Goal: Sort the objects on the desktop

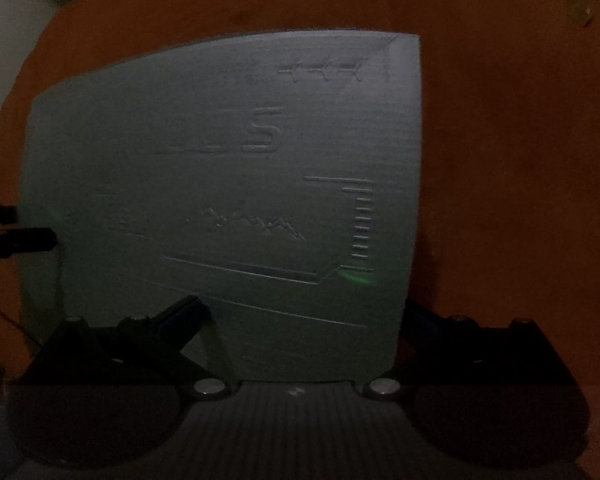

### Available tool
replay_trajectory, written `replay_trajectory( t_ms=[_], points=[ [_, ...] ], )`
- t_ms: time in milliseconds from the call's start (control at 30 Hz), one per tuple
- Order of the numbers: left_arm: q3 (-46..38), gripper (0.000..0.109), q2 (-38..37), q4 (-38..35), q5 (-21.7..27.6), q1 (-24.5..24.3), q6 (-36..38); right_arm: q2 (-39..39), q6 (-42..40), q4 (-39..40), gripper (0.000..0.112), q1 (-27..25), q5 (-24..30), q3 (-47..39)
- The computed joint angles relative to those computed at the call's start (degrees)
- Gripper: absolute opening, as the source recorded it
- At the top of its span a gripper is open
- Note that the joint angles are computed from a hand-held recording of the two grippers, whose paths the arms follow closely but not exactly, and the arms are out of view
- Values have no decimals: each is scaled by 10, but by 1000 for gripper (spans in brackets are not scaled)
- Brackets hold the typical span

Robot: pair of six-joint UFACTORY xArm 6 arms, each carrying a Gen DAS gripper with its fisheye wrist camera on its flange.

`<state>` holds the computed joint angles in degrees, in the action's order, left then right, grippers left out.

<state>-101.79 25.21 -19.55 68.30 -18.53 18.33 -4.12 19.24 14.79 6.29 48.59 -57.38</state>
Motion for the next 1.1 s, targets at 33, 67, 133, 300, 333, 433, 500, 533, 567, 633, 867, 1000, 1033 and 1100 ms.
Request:
replay_trajectory(
  t_ms=[33,67,133,300,333,433,500,533,567,633,867,1000,1033,1100],
  points=[
    [8,102,-7,1,-4,-2,0,-2,9,-10,103,4,1,-2],
    [14,102,-14,2,-7,-3,-1,-4,13,-18,103,7,3,-2],
    [22,102,-25,6,-4,-2,2,-8,22,-31,103,13,8,-4],
    [53,102,-55,-3,-9,9,13,-2,24,-46,103,19,8,-7],
    [56,102,-55,-2,-8,10,14,-3,24,-47,103,17,6,-4],
    [67,102,-54,8,-5,8,17,11,28,-40,103,13,-3,0],
    [86,102,-58,27,-19,0,17,24,18,-18,103,4,-12,2],
    [97,103,-61,39,-29,-5,16,29,11,-7,103,0,-16,3],
    [107,103,-64,46,-37,-8,19,34,1,1,103,-4,-16,2],
    [116,103,-72,45,-45,-7,34,40,-15,19,103,-12,-17,2],
    [86,103,-57,34,-47,23,12,54,-66,47,103,-35,-15,-10],
    [81,103,-52,31,-52,25,8,34,-79,49,103,-46,-16,-2],
    [75,103,-46,36,-60,19,6,26,-86,51,103,-49,-15,3],
    [77,103,-50,36,-61,22,17,25,-101,58,103,-52,-13,5]
  ],
)
